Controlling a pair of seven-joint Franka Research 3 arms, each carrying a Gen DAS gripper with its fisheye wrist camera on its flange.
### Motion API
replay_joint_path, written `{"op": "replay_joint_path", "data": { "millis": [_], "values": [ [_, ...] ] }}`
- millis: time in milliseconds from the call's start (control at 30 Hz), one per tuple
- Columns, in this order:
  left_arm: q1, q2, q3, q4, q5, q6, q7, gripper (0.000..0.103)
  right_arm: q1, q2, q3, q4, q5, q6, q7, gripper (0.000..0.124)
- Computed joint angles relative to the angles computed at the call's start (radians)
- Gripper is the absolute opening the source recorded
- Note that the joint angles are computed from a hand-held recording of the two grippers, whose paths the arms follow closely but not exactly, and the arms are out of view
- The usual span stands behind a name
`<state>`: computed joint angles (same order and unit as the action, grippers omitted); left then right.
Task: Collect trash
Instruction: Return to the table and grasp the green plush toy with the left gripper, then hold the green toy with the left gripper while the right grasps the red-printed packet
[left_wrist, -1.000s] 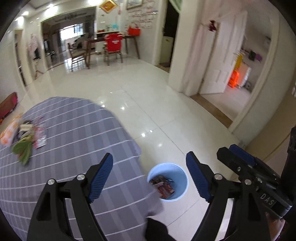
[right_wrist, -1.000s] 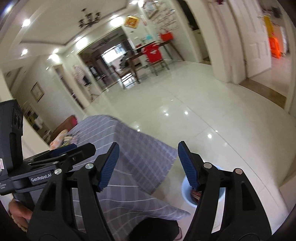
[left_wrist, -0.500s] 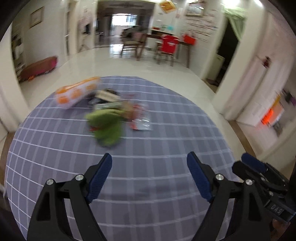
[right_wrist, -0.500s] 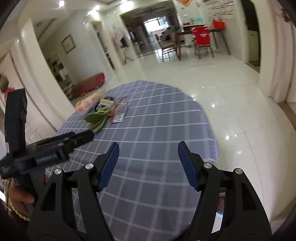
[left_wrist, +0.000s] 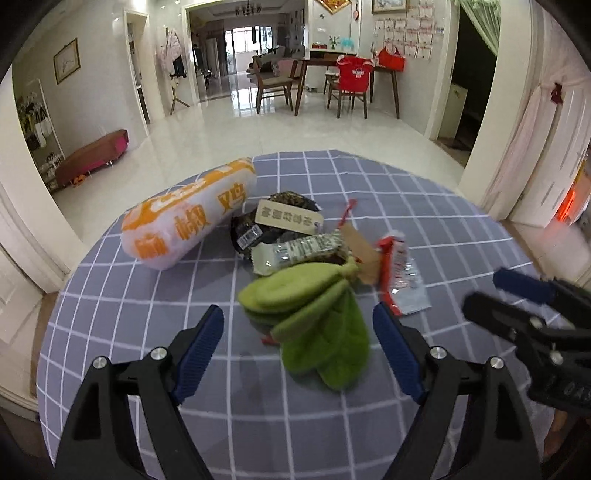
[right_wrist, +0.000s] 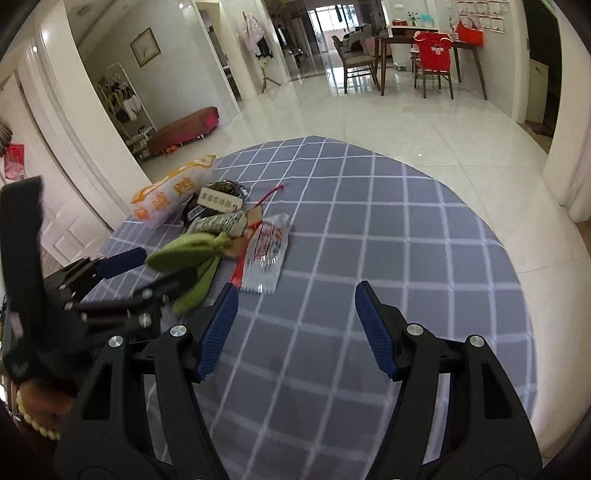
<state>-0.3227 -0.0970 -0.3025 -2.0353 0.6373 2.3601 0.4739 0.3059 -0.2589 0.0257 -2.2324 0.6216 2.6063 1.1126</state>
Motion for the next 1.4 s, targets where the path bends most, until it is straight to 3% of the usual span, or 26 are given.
{"op": "replay_joint_path", "data": {
  "millis": [100,167,233,367,467,533,633,1000,1200,1400],
  "values": [
    [0.002,0.022,0.01,0.012,-0.019,0.022,0.069,0.06,0.008,0.073,0.016,0.063,-0.007,0.005,0.019,0.065],
    [0.003,0.029,0.017,0.012,-0.039,0.041,0.11,0.036,0.012,0.1,0.025,0.088,-0.015,0.009,0.023,0.065],
    [0.009,0.02,0.019,0.004,-0.031,0.049,0.092,0.018,0.009,0.115,0.033,0.101,-0.039,0.012,0.04,0.065],
    [0.035,-0.079,0.03,-0.088,-0.057,0.102,-0.023,0.008,0.006,0.15,0.049,0.129,-0.108,0.014,0.086,0.065],
    [0.051,-0.109,0.017,-0.117,-0.059,0.096,-0.041,0.006,0.005,0.154,0.066,0.118,-0.202,0.053,0.117,0.062],
    [0.056,-0.123,0.013,-0.135,-0.065,0.108,-0.054,0.005,0.004,0.156,0.076,0.112,-0.286,0.071,0.146,0.032],
    [0.06,-0.147,0.006,-0.158,-0.076,0.14,-0.079,0.005,0.015,0.145,0.067,0.098,-0.277,0.076,0.106,0.026],
    [0.06,-0.287,-0.08,-0.158,0.008,0.103,-0.201,0.004,0.051,-0.097,-0.044,-0.042,0.114,-0.03,-0.157,0.024],
    [0.037,-0.292,-0.133,-0.077,0.032,0.035,-0.2,0.004,0.037,-0.255,-0.095,-0.113,0.208,-0.083,-0.201,0.024],
    [-0.008,-0.189,-0.19,0.056,0.084,-0.028,-0.209,0.005,-0.019,-0.413,-0.155,-0.198,0.223,-0.126,-0.209,0.024]
  ]
}}
